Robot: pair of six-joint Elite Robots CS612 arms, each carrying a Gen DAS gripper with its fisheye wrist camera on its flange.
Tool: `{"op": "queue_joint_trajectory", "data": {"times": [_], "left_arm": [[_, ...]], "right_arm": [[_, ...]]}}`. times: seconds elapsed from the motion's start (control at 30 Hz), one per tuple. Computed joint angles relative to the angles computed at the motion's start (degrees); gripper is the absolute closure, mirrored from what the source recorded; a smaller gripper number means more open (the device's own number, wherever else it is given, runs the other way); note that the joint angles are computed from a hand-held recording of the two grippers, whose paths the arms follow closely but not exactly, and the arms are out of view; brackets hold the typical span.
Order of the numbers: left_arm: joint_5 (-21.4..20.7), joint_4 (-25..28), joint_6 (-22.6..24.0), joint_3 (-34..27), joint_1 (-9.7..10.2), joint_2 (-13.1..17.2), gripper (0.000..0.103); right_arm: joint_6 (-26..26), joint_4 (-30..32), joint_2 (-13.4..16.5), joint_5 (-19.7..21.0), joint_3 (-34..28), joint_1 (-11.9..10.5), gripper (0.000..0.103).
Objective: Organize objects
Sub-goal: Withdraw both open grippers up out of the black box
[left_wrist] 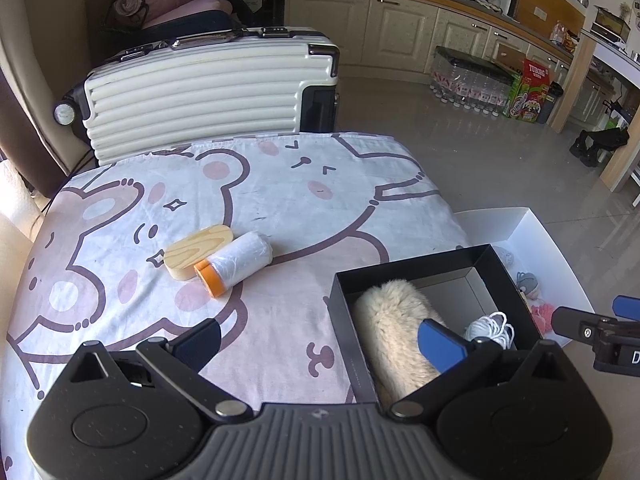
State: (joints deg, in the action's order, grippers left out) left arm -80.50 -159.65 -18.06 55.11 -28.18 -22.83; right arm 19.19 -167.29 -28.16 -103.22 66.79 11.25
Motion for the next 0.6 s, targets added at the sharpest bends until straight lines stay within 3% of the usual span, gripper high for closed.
{"op": "queue_joint_trajectory", "data": {"times": [0.6], "left_arm": [[4.3, -0.8, -3.6, 5.7, 2.1, -3.3, 0.0]], "right_arm": [[-3.9, 2.8, 3.6, 3.1, -7.4, 2.0, 0.0]]}}
